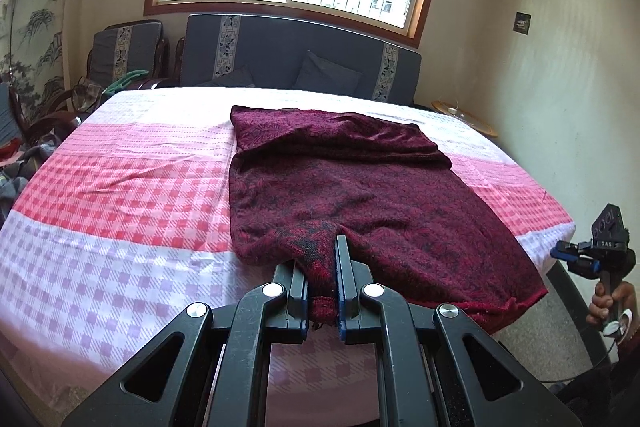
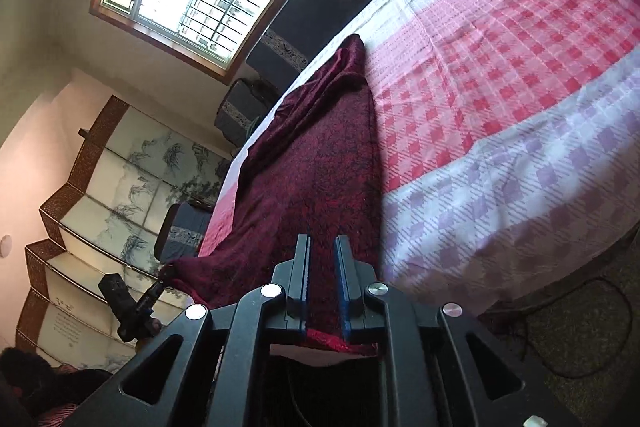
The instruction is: Fold small clothes
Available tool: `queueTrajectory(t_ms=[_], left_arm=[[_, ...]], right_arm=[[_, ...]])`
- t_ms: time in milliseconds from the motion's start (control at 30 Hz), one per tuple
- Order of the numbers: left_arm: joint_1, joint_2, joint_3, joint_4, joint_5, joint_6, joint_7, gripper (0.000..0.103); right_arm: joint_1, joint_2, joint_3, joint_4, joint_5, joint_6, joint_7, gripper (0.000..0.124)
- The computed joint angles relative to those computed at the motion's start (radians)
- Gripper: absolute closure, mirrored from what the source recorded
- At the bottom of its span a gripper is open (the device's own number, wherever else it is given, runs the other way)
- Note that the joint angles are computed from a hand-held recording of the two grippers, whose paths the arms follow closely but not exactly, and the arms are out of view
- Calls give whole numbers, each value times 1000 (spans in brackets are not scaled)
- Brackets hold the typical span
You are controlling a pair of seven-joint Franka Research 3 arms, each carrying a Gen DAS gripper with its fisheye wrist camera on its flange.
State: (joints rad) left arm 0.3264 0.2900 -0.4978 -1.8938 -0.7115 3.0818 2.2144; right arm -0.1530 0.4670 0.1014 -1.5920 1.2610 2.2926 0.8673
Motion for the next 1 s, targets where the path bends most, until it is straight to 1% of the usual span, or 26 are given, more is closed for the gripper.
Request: queueTrajectory(t_ms=[33, 67, 133, 200, 267, 300, 400, 433, 500, 567, 600, 633, 733, 800, 833, 867, 900, 933, 1000], left_arm=[[-4, -1, 5, -2, 3, -5, -10, 93], [-7, -1, 10, -4, 7, -10, -17, 93], [-7, -5, 10, -11, 5, -11, -14, 93], [-5, -8, 7, -14, -4, -11, -9, 93], [-6, -9, 8, -16, -14, -15, -6, 93], [-16, -9, 19, -16, -8, -19, -15, 93], [-33, -12, 40, -21, 2, -30, -36, 93], [-30, -14, 38, -21, -7, -33, -31, 93], [-36, -16, 45, -23, -11, -35, -28, 93], [-47, -14, 58, -20, -4, -41, -34, 93], [-52, -13, 64, -18, 0, -44, -38, 93], [-57, -12, 69, -17, 4, -46, -42, 93], [-65, -8, 78, -17, 12, -50, -56, 93], [-72, -5, 88, -17, 24, -53, -73, 93], [-73, -4, 90, -17, 29, -55, -79, 93], [-72, -2, 91, -15, 32, -59, -85, 93], [-66, -1, 85, -15, 26, -60, -83, 93], [-59, 1, 80, -13, 18, -64, -79, 93], [-43, 4, 66, -5, -10, -74, -64, 93]], right_arm=[[-3, 6, 0, -19, 7, -6, 12, 98], [-6, 14, 1, -29, 13, -15, 27, 95], [-21, 30, 16, -40, 54, -52, 19, 91], [-16, 39, 18, -42, 58, -71, 17, 89], [-10, 48, 24, -39, 65, -82, 11, 89], [-4, 51, 24, -36, 61, -81, 6, 90], [33, 64, 4, -17, -34, -55, 76, 104], [34, 55, 6, -32, -36, -37, 74, 104], [16, 31, 16, -64, 10, -13, 38, 103], [7, 10, 11, -85, 28, -8, 25, 89], [3, 6, 9, -91, 32, -16, 19, 72], [-1, 4, 8, -94, 38, -29, 10, 61], [3, 36, 3, -58, 12, -75, 44, 60], [3, 64, 12, -33, 10, -99, 55, 61], [6, 73, 14, -25, 4, -102, 59, 66], [11, 77, 16, -24, -1, -94, 65, 77], [14, 84, 16, -18, -7, -88, 76, 111], [13, 88, 18, -16, -8, -86, 86, 113], [1, 69, 29, -43, 27, -69, 44, 114]])
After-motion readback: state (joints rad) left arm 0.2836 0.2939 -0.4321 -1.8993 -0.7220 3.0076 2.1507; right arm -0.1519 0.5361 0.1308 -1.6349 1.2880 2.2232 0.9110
